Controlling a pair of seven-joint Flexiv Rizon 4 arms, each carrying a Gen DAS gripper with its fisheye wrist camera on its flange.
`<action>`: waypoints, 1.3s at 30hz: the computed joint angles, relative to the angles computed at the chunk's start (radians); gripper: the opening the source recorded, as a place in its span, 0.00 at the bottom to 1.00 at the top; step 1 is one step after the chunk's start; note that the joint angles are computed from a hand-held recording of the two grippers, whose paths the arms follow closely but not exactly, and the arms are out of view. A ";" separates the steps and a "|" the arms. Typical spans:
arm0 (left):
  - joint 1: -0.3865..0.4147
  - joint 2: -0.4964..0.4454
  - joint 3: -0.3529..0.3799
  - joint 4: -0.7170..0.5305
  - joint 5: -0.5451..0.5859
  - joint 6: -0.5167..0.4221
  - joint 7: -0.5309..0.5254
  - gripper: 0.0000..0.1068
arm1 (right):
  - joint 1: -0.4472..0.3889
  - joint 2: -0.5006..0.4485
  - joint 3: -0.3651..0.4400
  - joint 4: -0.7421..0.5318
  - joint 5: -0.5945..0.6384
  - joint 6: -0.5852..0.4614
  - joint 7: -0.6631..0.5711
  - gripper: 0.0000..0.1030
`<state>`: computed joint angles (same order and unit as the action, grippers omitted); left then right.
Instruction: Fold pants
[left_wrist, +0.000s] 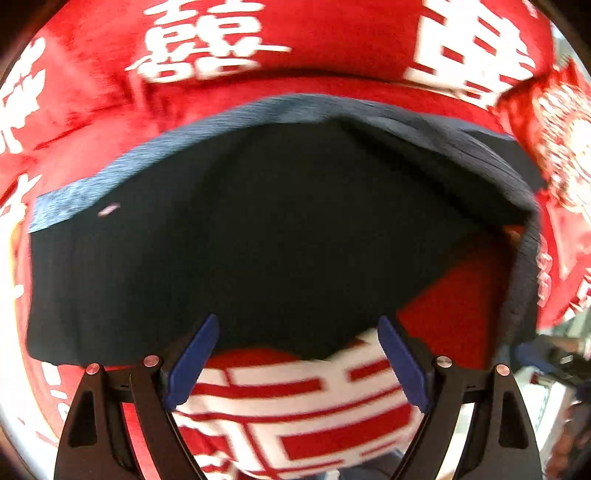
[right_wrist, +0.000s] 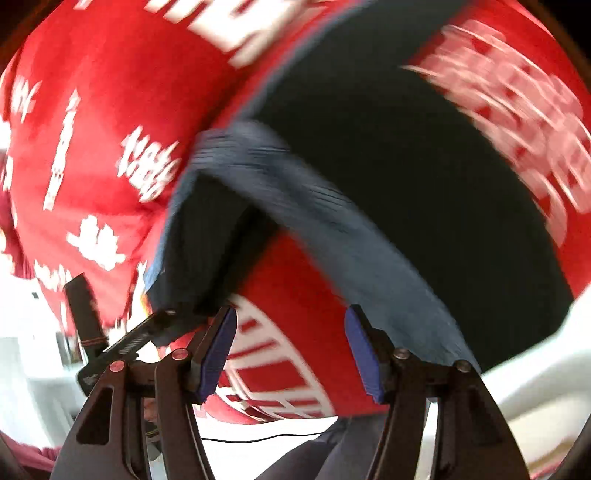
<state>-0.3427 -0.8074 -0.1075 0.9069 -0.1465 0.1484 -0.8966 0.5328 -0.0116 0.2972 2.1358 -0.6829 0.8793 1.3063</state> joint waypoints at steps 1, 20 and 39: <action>0.005 0.013 -0.016 0.017 -0.019 -0.019 0.018 0.83 | 0.015 0.004 0.016 0.003 0.013 -0.029 0.050 0.63; -0.138 0.138 -0.086 0.246 -0.061 -0.148 0.073 0.36 | 0.123 0.041 0.070 0.167 -0.335 -0.070 0.773 0.63; -0.167 0.015 -0.114 -0.031 -0.200 -0.484 -0.068 0.17 | 0.240 -0.076 0.076 0.197 -0.805 -0.519 1.422 0.57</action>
